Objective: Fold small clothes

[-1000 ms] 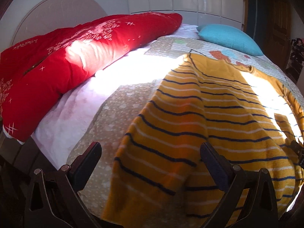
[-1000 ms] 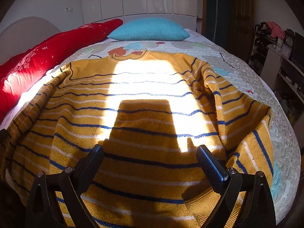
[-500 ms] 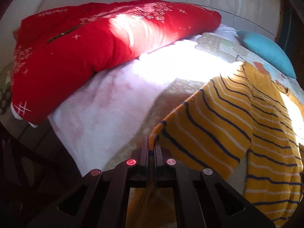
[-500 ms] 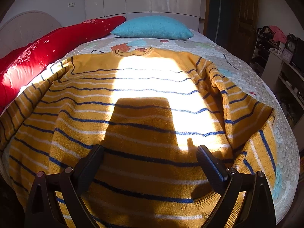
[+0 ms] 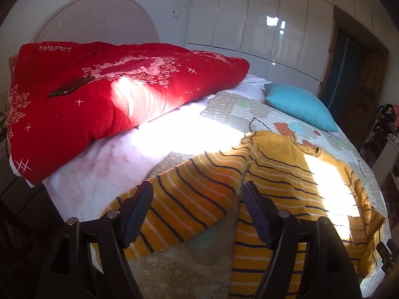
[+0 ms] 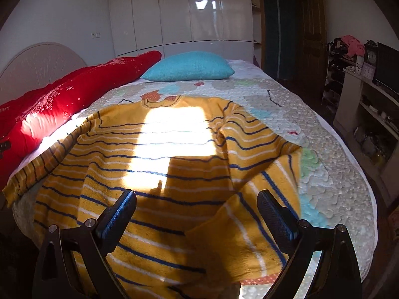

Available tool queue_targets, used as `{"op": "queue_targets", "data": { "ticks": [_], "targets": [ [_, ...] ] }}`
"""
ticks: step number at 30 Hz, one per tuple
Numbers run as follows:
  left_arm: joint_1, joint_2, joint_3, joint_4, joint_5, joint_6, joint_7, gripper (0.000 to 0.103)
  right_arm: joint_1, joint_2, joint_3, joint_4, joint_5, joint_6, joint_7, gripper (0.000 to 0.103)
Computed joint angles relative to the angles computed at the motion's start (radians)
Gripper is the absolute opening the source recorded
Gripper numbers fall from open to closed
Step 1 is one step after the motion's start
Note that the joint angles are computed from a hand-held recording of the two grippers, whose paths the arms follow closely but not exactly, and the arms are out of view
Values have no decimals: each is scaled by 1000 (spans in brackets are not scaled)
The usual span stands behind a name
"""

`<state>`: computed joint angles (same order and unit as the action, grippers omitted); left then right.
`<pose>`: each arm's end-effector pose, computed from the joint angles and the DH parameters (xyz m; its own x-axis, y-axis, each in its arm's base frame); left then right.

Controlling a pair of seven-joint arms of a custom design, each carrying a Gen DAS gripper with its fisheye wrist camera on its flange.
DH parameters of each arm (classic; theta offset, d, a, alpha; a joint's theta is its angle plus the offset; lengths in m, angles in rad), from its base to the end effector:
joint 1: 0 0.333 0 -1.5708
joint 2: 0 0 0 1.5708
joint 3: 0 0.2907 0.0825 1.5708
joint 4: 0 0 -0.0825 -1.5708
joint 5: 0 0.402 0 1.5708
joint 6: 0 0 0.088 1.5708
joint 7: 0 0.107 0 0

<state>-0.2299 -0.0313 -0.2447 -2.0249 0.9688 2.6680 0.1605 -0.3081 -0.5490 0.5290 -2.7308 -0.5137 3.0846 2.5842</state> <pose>0.5258 -0.2988 0.4954 0.1262 -0.9818 0.1421 -0.5853 -0.1893 -0.7884 0.4196 0.1299 0.4140 -0.1880 -0.9770 -0.1002 -0.6083 0.1959 -0.7691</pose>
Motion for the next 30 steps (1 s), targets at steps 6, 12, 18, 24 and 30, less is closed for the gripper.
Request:
{"op": "queue_targets", "data": {
  "ticks": [6, 12, 18, 24, 30],
  "targets": [
    [-59, 129, -11, 99, -158, 28, 213, 76, 108, -102, -118, -118, 28, -106, -33, 100],
    [-124, 166, 16, 123, -258, 40, 335, 76, 75, -7, -46, -46, -49, -63, -70, 99],
    [-144, 166, 29, 128, -287, 41, 368, 76, -1, 139, 1, 46, -133, -106, -4, 16],
    [-140, 154, 39, 119, -260, 45, 333, 76, -37, -165, -110, -68, -123, -234, 106, 12],
    [-139, 162, 37, 121, -272, 42, 328, 76, -218, -178, -104, 6, -290, -542, 178, 13]
  ]
}}
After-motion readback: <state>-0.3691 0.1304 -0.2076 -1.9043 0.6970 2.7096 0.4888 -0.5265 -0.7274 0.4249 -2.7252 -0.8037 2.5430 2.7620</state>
